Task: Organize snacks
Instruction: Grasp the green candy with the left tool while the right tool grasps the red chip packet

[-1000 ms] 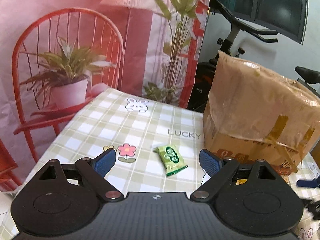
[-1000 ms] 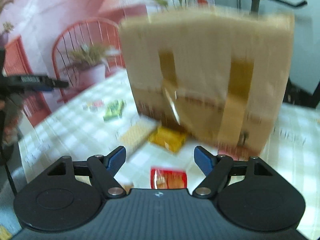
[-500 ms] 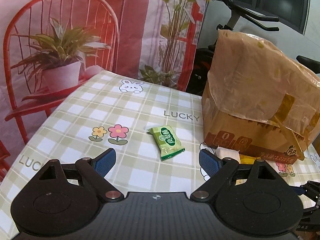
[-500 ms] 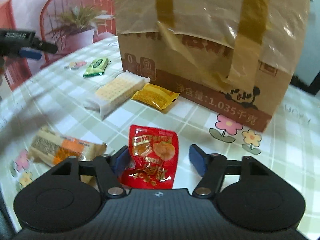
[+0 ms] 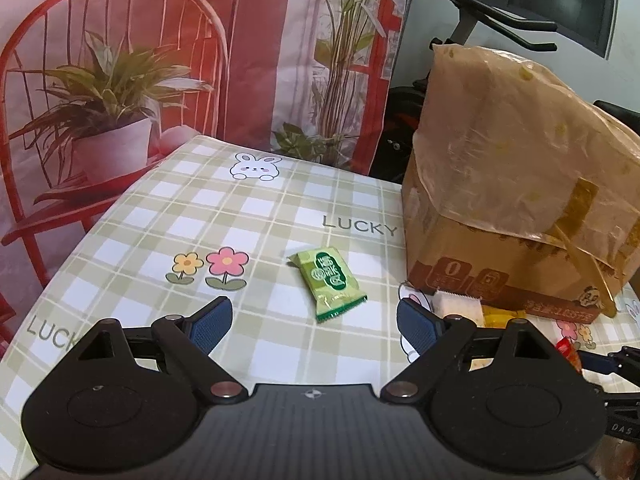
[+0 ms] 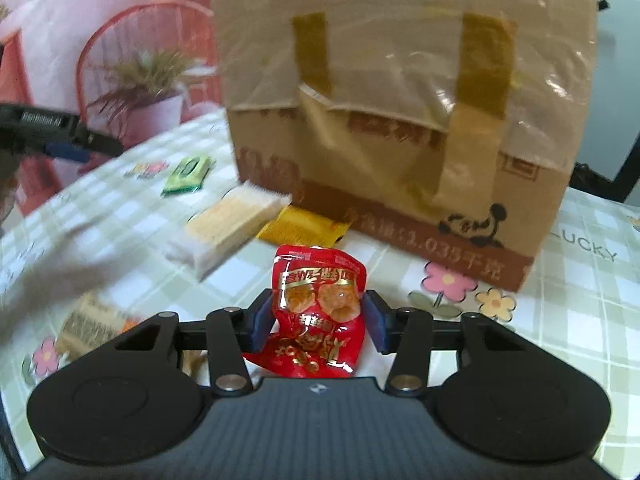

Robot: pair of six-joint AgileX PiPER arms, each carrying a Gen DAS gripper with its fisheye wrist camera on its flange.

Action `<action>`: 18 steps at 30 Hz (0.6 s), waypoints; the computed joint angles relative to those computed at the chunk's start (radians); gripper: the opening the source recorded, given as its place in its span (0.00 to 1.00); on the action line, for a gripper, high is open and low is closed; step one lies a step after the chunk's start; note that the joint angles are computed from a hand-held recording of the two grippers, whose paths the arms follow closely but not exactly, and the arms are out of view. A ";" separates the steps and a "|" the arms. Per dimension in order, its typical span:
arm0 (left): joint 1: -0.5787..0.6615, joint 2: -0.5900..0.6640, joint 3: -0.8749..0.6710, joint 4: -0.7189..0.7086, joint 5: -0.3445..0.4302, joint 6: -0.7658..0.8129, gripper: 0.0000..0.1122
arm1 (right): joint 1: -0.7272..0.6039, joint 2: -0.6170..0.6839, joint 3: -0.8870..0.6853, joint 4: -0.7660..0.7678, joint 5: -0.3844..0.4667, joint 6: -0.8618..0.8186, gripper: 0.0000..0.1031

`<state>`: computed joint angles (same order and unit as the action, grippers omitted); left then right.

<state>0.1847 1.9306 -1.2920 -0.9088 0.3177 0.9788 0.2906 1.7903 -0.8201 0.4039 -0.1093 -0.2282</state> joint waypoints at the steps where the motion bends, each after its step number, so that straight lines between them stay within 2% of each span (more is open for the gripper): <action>1: -0.001 0.013 -0.020 0.031 0.006 -0.033 0.79 | -0.005 0.003 -0.003 -0.007 -0.005 0.016 0.48; 3: -0.006 0.054 -0.083 0.112 0.018 -0.111 0.77 | -0.011 0.010 -0.007 0.051 -0.013 -0.025 0.48; 5: -0.014 0.095 -0.143 0.186 0.019 -0.192 0.73 | -0.014 0.010 0.001 0.043 -0.020 -0.001 0.48; 10: -0.060 0.220 -0.310 0.379 0.031 -0.408 0.73 | -0.022 0.011 0.020 0.050 -0.042 0.027 0.48; 13: -0.103 0.297 -0.404 0.575 0.039 -0.604 0.73 | -0.029 0.016 0.019 0.010 -0.043 0.074 0.48; 18: -0.147 0.393 -0.518 0.775 0.069 -0.833 0.73 | -0.039 0.013 0.027 -0.125 -0.035 0.210 0.48</action>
